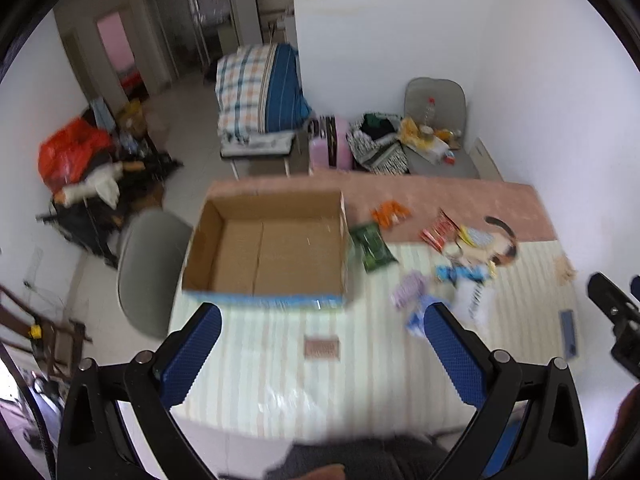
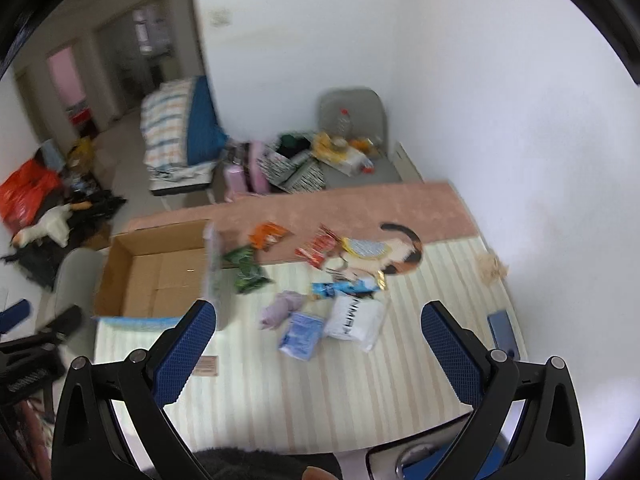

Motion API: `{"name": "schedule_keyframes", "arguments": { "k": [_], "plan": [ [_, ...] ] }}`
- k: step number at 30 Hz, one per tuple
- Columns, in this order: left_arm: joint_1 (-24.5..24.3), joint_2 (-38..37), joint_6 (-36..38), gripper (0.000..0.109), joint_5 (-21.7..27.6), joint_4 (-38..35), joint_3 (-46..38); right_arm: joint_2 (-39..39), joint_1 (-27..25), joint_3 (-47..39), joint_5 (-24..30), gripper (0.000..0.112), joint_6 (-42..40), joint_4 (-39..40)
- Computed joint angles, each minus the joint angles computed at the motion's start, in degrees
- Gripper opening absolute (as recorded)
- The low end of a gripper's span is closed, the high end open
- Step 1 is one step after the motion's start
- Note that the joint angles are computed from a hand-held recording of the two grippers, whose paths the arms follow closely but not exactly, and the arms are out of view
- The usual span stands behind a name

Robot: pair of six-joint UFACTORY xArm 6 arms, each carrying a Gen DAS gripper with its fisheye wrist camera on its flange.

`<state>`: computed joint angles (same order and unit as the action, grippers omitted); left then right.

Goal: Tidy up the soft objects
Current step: 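Grasp the blue-white tissue pack with the left tool while the right tool grasps the white NMAX bag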

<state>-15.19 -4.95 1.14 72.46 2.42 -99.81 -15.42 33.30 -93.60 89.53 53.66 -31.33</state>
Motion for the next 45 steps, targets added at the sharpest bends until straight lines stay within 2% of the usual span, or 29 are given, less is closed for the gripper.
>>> {"name": "schedule_keyframes", "arguments": {
  "k": [2,4,8,13,15,20,22,24,28,31,33,35,37,42,45],
  "plan": [
    [-1.54,4.67,0.68,0.103,-1.83,2.37,-1.99,-0.57,-7.54,5.16,-4.78,0.103,-2.20,4.44],
    [-2.75,9.99,1.40,0.103,-1.01,3.09,-5.60,0.54,-13.69,9.21,-8.28,0.103,-5.11,8.93],
    [-4.72,23.01,3.65,0.103,7.02,0.86,-14.57,6.75,-24.20,16.91,-14.25,0.103,-11.59,17.23],
    [-8.23,32.81,3.79,0.103,10.38,0.74,-16.87,18.16,-33.18,21.65,-20.68,0.103,-17.14,26.50],
    [-9.34,36.19,3.43,0.103,12.17,0.63,-18.70,21.14,-34.72,22.60,-22.61,0.103,-17.99,27.76],
    [-11.12,43.43,2.60,0.102,15.88,-3.21,-23.08,28.02,-38.65,23.74,-26.53,0.099,-23.39,36.90],
    [-11.76,45.39,3.05,0.101,17.40,-4.39,-24.76,26.22,-39.65,27.38,-29.94,0.097,-25.80,38.12],
    [-12.35,46.43,3.92,0.101,18.39,-6.21,-25.33,24.11,-41.19,30.25,-29.90,0.092,-29.13,40.36],
    [-14.32,49.98,6.02,0.101,20.84,-8.57,-28.07,19.36,-43.91,36.57,-28.35,0.092,-33.70,42.09],
    [-15.77,54.37,5.76,0.101,23.23,-8.43,-32.11,16.16,-45.37,41.53,-30.36,0.094,-34.71,42.79],
    [-16.53,57.07,5.65,0.093,24.81,-8.04,-34.71,15.41,-46.17,43.61,-31.45,0.098,-35.22,43.77],
    [-17.13,58.31,5.21,0.065,24.84,-6.81,-35.16,15.63,-46.93,45.40,-33.05,0.103,-35.85,44.16],
    [-17.36,59.85,3.87,0.059,25.18,-6.26,-37.01,16.77,-47.30,45.59,-33.94,0.103,-36.35,44.14],
    [-17.68,55.15,2.32,0.046,19.76,-5.88,-28.79,18.13,-45.65,44.82,-34.68,0.102,-34.40,42.88],
    [-17.40,50.72,2.15,0.041,17.75,-5.83,-23.28,15.59,-45.31,48.25,-37.22,0.087,-34.38,42.55]
  ]
}}
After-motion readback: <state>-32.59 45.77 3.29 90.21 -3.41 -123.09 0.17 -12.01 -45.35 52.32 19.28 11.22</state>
